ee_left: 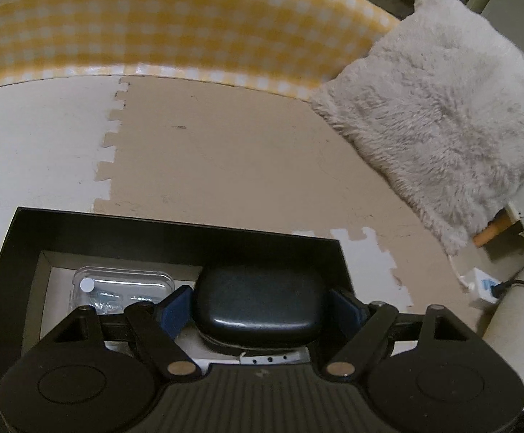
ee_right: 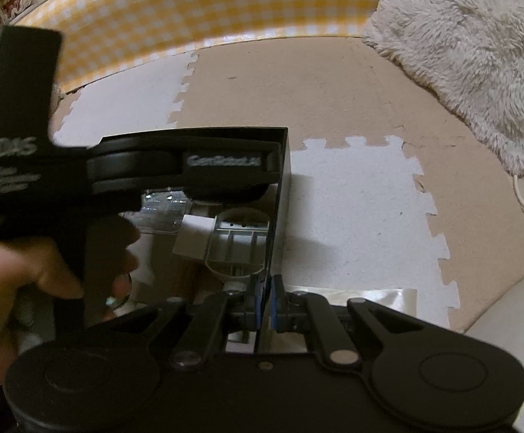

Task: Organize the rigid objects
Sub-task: 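Carry the black case toward the black box and lower it inside, then open the left gripper and lift it out of the black box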

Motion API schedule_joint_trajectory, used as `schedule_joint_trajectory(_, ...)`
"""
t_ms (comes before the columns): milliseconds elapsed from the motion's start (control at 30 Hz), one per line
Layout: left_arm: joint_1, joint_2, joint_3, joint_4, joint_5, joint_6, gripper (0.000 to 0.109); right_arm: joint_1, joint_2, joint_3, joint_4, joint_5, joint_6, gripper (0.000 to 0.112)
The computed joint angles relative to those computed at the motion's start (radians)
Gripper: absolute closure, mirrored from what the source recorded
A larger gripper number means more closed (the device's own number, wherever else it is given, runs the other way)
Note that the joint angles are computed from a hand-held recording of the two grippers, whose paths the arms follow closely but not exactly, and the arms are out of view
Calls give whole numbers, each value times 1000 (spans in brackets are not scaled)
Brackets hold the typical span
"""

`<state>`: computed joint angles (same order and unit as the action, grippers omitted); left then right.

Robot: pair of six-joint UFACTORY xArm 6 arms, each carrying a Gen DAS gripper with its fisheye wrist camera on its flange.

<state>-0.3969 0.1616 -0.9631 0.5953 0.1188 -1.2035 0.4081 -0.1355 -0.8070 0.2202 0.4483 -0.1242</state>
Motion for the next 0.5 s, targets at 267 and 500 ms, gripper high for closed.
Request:
schedule_joint_trajectory(267, -9, -42, 37, -67, 7, 97, 14, -3, 4, -5, 6, 5, -7, 106)
schedule_joint_trajectory(500, -28, -86, 70, -127, 36, 177, 7, -5, 9, -9, 20, 7, -13, 106)
